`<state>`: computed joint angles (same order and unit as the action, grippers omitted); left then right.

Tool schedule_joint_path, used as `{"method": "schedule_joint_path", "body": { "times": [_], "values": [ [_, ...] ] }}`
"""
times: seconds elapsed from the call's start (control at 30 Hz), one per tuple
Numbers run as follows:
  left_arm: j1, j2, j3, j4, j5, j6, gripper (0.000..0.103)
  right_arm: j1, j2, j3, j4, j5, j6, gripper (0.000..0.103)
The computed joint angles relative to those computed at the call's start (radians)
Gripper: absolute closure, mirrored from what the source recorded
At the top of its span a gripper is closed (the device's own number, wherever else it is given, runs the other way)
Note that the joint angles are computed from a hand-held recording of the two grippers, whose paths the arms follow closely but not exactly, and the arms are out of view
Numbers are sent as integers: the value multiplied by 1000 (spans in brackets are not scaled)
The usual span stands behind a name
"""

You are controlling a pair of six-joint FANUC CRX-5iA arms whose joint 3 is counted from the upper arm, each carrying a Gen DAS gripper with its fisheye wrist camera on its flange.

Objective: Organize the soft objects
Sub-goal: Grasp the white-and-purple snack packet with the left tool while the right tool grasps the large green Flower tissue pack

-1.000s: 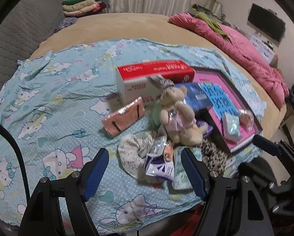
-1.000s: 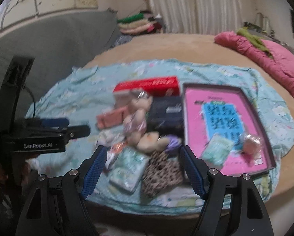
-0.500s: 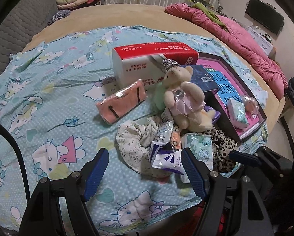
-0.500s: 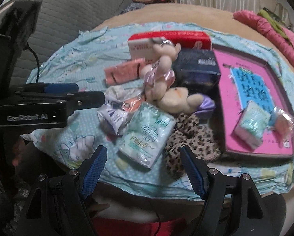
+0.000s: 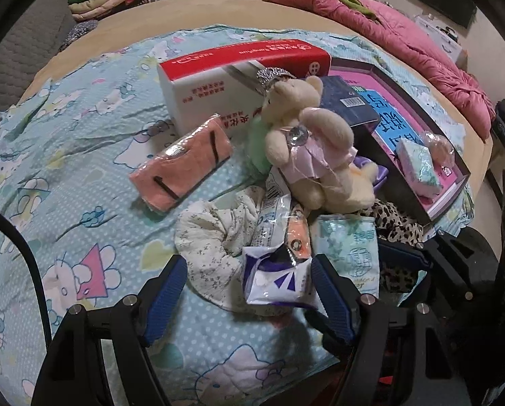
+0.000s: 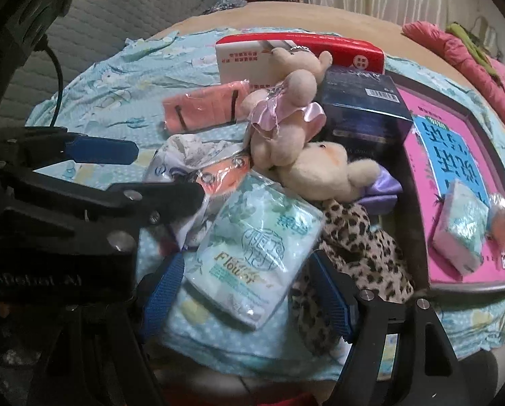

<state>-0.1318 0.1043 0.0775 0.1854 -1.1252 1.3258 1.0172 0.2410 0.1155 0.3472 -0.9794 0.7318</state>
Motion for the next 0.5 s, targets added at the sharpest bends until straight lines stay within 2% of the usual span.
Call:
{"method": "schedule_joint_path", "body": {
  "times": [0.17,0.3,0.4,0.5],
  "values": [
    [2,26,11,28,-10,-35,29,-5,-2,-8,2,16,19,28],
    [7,58,30,77,-35,-72,43,-12,-2,-7,-5,17,31,36],
    [8,77,43,114,-53,-103,59,-21,-15,-18,-19,32,33,40],
    [1,95,66,108,-70,-112,60,-27,-19,-20,-35,41,39,41]
  ]
}}
